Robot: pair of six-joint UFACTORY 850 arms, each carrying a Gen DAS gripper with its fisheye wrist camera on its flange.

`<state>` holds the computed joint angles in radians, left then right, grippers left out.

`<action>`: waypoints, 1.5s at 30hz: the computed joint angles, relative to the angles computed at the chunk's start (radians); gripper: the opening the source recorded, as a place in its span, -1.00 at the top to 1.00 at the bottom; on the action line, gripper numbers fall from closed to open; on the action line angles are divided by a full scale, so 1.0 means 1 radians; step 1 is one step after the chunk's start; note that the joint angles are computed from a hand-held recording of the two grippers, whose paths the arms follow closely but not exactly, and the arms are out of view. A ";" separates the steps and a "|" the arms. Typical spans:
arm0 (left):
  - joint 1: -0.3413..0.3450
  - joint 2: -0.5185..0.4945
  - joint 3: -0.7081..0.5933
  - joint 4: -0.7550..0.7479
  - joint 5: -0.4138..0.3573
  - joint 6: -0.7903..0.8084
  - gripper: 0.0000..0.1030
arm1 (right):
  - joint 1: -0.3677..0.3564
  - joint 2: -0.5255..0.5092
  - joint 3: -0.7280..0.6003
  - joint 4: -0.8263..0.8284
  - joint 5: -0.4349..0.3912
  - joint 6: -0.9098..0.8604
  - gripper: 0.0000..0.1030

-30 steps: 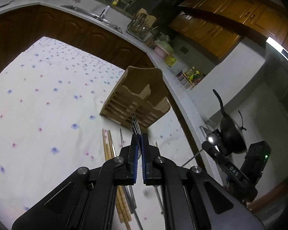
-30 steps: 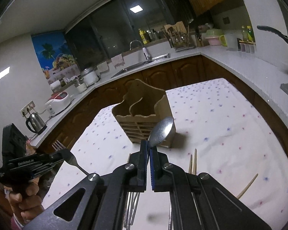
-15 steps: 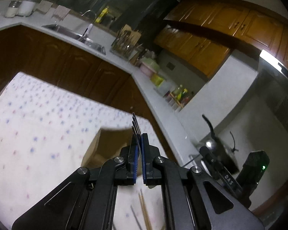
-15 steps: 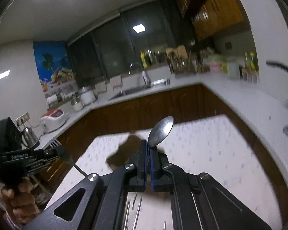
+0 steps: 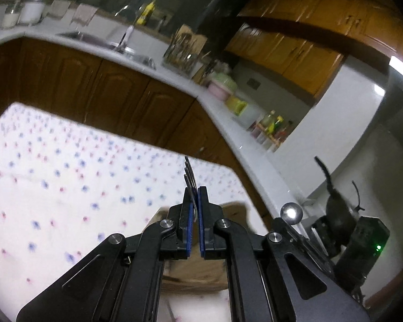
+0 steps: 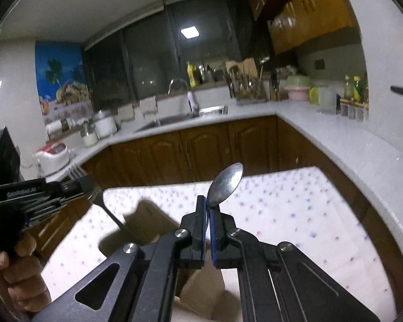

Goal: Organize utensils
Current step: 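Lift the spoon and fork and lower both into the wooden holder, then open both tools to release the spoon and fork into the holder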

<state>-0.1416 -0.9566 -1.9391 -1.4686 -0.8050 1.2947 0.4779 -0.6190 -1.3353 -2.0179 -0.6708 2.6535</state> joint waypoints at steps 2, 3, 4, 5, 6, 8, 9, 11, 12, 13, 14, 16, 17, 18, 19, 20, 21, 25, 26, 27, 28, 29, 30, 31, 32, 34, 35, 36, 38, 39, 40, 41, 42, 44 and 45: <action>-0.001 -0.017 -0.010 0.020 0.011 -0.022 0.96 | -0.004 -0.016 -0.007 0.001 0.025 -0.003 0.95; -0.002 -0.026 -0.015 0.034 0.021 -0.039 0.96 | -0.007 -0.025 -0.013 0.006 0.041 -0.010 0.96; -0.002 -0.029 -0.012 0.035 0.024 -0.043 0.94 | -0.009 -0.028 -0.013 0.004 0.051 -0.008 0.96; 0.001 -0.032 -0.011 0.024 0.016 -0.038 0.94 | -0.012 -0.030 -0.014 0.002 0.063 -0.007 0.95; 0.006 -0.033 -0.008 0.014 0.001 -0.033 0.94 | -0.014 -0.032 -0.015 0.001 0.074 -0.008 0.95; 0.006 -0.031 -0.002 0.013 0.000 -0.030 0.93 | -0.009 -0.031 -0.009 -0.003 0.059 -0.009 0.94; 0.005 -0.027 0.000 0.015 0.006 -0.027 0.93 | -0.008 -0.029 -0.007 -0.002 0.059 -0.012 0.94; 0.004 -0.028 -0.001 0.020 0.011 -0.028 0.94 | -0.008 -0.027 -0.005 -0.002 0.060 -0.010 0.94; 0.004 -0.029 -0.005 0.025 0.010 -0.034 0.94 | -0.008 -0.024 -0.001 -0.005 0.062 -0.002 0.94; 0.004 -0.029 -0.005 0.024 0.009 -0.034 0.94 | -0.008 -0.026 -0.004 -0.006 0.063 -0.001 0.94; 0.004 -0.029 -0.006 0.025 0.008 -0.039 0.93 | -0.010 -0.026 -0.005 -0.008 0.066 0.001 0.94; 0.003 -0.031 -0.011 0.033 0.009 -0.054 0.93 | -0.011 -0.025 -0.010 -0.003 0.073 0.000 0.94; 0.003 -0.031 -0.013 0.039 0.009 -0.065 0.92 | -0.013 -0.025 -0.009 -0.008 0.077 0.007 0.89; 0.004 -0.030 -0.014 0.046 0.008 -0.079 0.92 | -0.015 -0.023 -0.007 -0.014 0.084 0.014 0.85; 0.005 -0.027 -0.011 0.050 0.007 -0.087 0.91 | -0.019 -0.021 -0.009 -0.017 0.095 0.021 0.85; 0.005 -0.022 -0.006 0.053 0.008 -0.089 0.88 | -0.020 -0.017 -0.005 -0.020 0.100 0.032 0.84; 0.007 -0.013 0.004 0.055 0.010 -0.092 0.79 | -0.022 -0.011 0.001 -0.028 0.109 0.049 0.83; 0.017 0.044 0.085 0.015 0.020 -0.031 0.10 | -0.026 0.028 0.046 -0.086 0.100 0.140 0.30; 0.019 0.062 0.111 0.004 0.030 -0.013 -0.01 | -0.023 0.041 0.062 -0.100 0.088 0.168 0.01; 0.022 0.083 0.143 -0.013 0.041 0.011 -0.13 | -0.020 0.052 0.075 -0.113 0.078 0.190 -0.20; 0.027 0.105 0.177 -0.032 0.049 0.037 -0.19 | -0.016 0.068 0.094 -0.131 0.064 0.220 -0.26; 0.032 0.119 0.202 -0.042 0.051 0.048 -0.24 | -0.013 0.081 0.110 -0.139 0.055 0.235 -0.36; 0.039 0.133 0.228 -0.053 0.052 0.059 -0.32 | -0.008 0.095 0.126 -0.143 0.046 0.249 -0.46; 0.046 0.149 0.259 -0.069 0.053 0.071 -0.34 | -0.001 0.114 0.150 -0.144 0.030 0.269 -0.50; 0.052 0.163 0.285 -0.082 0.053 0.081 -0.35 | 0.004 0.127 0.169 -0.150 0.016 0.290 -0.58; 0.066 0.192 0.342 -0.105 0.055 0.103 -0.39 | 0.018 0.160 0.220 -0.161 -0.021 0.343 -0.71; 0.072 0.208 0.370 -0.118 0.058 0.116 -0.41 | 0.025 0.173 0.241 -0.162 -0.037 0.362 -0.79; 0.079 0.227 0.405 -0.132 0.065 0.131 -0.43 | 0.033 0.187 0.265 -0.162 -0.056 0.384 -0.83; 0.088 0.255 0.455 -0.152 0.072 0.157 -0.45 | 0.054 0.215 0.312 -0.147 -0.095 0.416 -0.87; 0.094 0.274 0.488 -0.164 0.078 0.172 -0.48 | 0.061 0.225 0.329 -0.143 -0.106 0.427 -0.89; 0.097 0.287 0.511 -0.167 0.083 0.179 -0.50 | 0.070 0.237 0.349 -0.135 -0.118 0.436 -0.89; 0.102 0.303 0.538 -0.172 0.083 0.191 -0.50 | 0.083 0.250 0.371 -0.120 -0.133 0.442 -0.90; 0.106 0.316 0.560 -0.177 0.082 0.203 -0.50 | 0.092 0.260 0.387 -0.108 -0.142 0.446 -0.90; 0.113 0.341 0.600 -0.192 0.085 0.223 -0.50 | 0.110 0.277 0.417 -0.090 -0.157 0.460 -0.90; 0.117 0.356 0.626 -0.197 0.087 0.231 -0.50 | 0.119 0.283 0.426 -0.074 -0.163 0.460 -0.90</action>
<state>-0.0241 -0.6006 -1.3134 -1.6656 -0.7178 1.5259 0.5971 -0.3364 -0.9091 -2.0917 -0.8340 3.1133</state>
